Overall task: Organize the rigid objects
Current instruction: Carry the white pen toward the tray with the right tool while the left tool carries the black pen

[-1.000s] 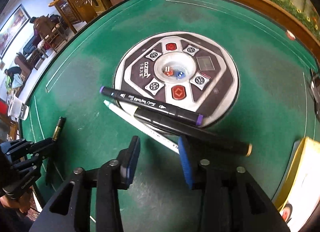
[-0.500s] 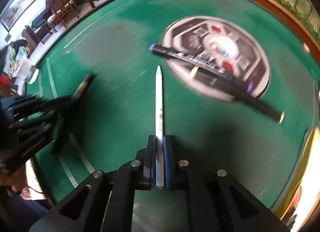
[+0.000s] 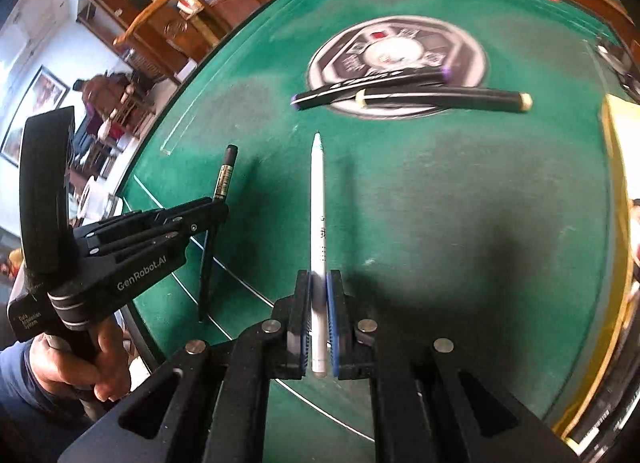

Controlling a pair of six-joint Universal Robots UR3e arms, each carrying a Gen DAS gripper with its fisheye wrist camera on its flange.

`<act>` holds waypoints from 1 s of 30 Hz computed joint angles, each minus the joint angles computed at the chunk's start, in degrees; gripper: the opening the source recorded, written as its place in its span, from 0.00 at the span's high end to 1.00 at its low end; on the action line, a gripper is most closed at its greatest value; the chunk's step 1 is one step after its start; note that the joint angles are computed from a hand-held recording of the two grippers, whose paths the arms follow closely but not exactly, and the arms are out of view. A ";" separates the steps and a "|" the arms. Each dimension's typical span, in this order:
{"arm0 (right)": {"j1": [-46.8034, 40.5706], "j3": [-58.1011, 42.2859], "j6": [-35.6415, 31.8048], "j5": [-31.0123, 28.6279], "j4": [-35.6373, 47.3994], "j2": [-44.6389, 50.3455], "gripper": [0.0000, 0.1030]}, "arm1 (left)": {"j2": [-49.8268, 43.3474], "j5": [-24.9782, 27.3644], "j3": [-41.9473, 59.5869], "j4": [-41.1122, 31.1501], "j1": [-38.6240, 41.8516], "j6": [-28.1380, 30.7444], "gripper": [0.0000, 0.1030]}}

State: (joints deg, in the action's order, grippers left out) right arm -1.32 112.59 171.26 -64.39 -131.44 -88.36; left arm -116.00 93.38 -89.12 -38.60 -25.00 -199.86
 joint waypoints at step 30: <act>-35.93 13.31 -20.14 8.86 28.95 -36.13 0.93 | -25.63 5.42 53.26 -22.20 -16.92 4.16 0.89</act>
